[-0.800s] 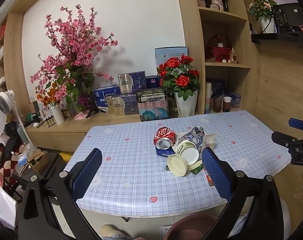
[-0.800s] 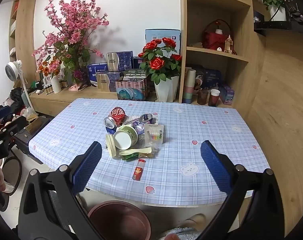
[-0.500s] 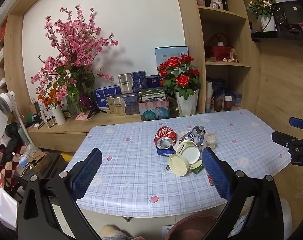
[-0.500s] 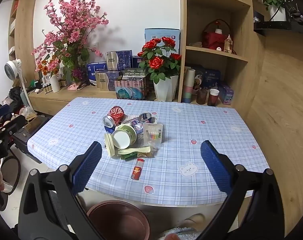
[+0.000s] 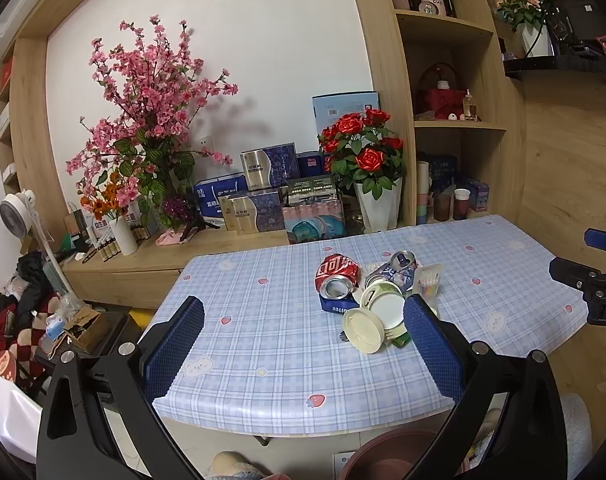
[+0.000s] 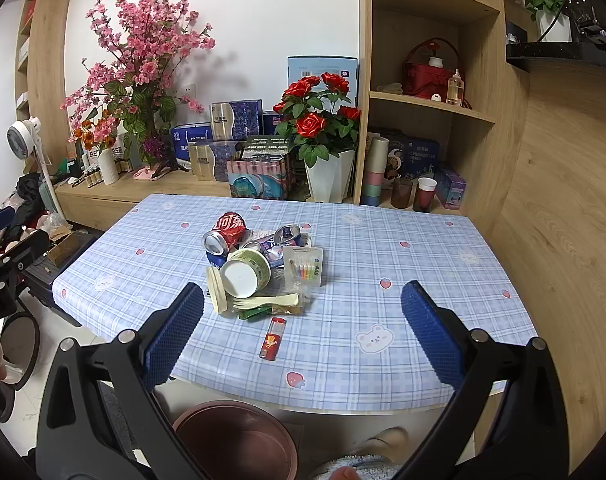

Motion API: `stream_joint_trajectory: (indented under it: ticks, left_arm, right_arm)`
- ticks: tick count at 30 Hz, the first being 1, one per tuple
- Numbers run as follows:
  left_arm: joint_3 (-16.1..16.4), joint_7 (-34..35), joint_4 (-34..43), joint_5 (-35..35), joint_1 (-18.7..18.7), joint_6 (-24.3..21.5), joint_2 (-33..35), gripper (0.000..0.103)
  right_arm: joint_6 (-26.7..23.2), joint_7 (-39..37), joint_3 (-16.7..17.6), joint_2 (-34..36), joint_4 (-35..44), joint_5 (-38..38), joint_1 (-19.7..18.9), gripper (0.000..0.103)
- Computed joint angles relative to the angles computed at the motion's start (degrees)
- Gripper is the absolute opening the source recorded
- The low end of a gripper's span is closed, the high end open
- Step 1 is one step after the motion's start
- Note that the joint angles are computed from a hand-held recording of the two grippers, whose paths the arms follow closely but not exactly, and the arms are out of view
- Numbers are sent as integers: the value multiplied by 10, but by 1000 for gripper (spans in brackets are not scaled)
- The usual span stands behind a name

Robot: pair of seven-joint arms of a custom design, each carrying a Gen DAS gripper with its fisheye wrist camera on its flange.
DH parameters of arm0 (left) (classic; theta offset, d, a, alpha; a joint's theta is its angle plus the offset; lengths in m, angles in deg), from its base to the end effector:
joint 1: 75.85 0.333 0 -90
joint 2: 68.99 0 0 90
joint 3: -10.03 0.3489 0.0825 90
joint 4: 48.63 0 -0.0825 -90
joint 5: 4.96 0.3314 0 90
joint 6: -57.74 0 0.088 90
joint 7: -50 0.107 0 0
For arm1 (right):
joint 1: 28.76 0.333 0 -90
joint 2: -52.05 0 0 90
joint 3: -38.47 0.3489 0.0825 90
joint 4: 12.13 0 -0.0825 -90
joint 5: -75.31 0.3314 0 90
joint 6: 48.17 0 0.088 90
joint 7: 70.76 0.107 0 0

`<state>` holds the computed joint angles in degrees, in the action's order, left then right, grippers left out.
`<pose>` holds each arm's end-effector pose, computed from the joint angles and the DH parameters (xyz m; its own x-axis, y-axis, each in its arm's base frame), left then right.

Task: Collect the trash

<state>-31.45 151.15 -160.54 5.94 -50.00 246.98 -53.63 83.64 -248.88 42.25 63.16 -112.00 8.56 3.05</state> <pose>0.5921 -0.1297 0.5780 -0.4190 -0.8938 -0.1602 -0.3068 0.3054 -0.9014 0.5110 0.3374 0.5610 -0.3035 -0.9527 -0.0149 -0.4934 0.1706 -0.8529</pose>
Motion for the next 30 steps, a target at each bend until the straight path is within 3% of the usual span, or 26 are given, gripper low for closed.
stream_joint_trajectory:
  ticks: [19, 27, 30]
  left_arm:
    - [2, 6, 1, -7, -4, -3, 0, 98]
    - [24, 3, 2, -9, -26, 0, 1, 98]
    - [14, 4, 2, -7, -16, -1, 3, 98]
  right_arm:
    - [0, -3, -2, 3, 3, 3, 0, 97]
    - [1, 0, -2, 2, -1, 1, -1, 97]
    - [0, -2, -2, 3, 0, 2, 0, 97]
